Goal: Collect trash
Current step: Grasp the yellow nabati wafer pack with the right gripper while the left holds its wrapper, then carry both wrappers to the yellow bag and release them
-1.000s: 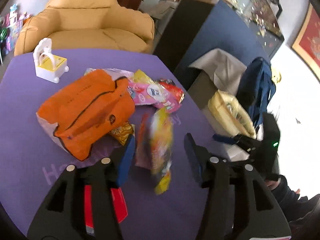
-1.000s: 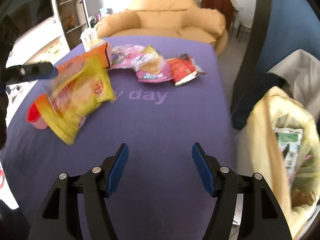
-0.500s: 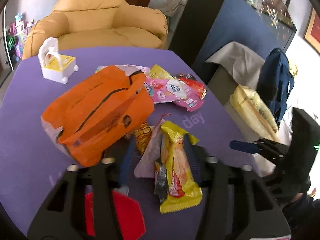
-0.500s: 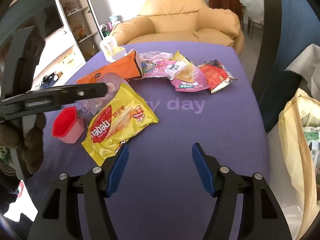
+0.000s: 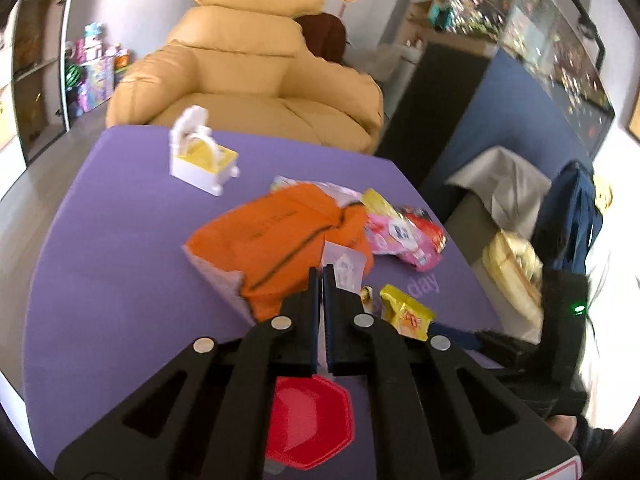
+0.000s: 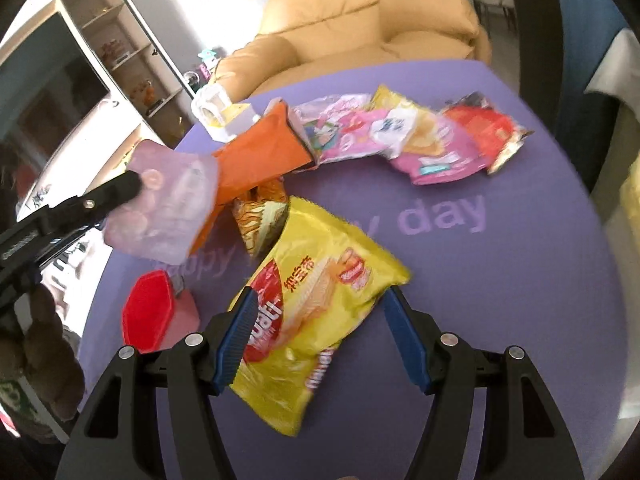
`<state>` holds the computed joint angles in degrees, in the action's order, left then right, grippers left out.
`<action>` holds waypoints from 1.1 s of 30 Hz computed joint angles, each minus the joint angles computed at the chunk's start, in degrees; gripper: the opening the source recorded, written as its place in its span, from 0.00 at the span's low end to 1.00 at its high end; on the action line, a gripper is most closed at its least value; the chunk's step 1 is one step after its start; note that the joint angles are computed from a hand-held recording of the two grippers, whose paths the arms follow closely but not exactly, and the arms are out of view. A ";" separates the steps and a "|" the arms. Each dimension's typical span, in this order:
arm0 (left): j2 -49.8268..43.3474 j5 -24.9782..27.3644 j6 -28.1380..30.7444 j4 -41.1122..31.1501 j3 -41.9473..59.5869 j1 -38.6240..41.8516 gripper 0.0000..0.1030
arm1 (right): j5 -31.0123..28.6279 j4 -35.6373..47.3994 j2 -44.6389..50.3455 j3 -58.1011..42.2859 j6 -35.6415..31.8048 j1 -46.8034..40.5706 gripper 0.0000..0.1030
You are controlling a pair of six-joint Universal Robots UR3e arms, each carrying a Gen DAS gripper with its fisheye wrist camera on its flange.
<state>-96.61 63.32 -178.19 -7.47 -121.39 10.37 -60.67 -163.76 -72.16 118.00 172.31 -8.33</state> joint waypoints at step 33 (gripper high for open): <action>-0.13 -0.68 -2.90 0.34 7.82 -10.88 0.01 | 3.89 4.95 -32.11 14.59 -19.81 -19.07 0.10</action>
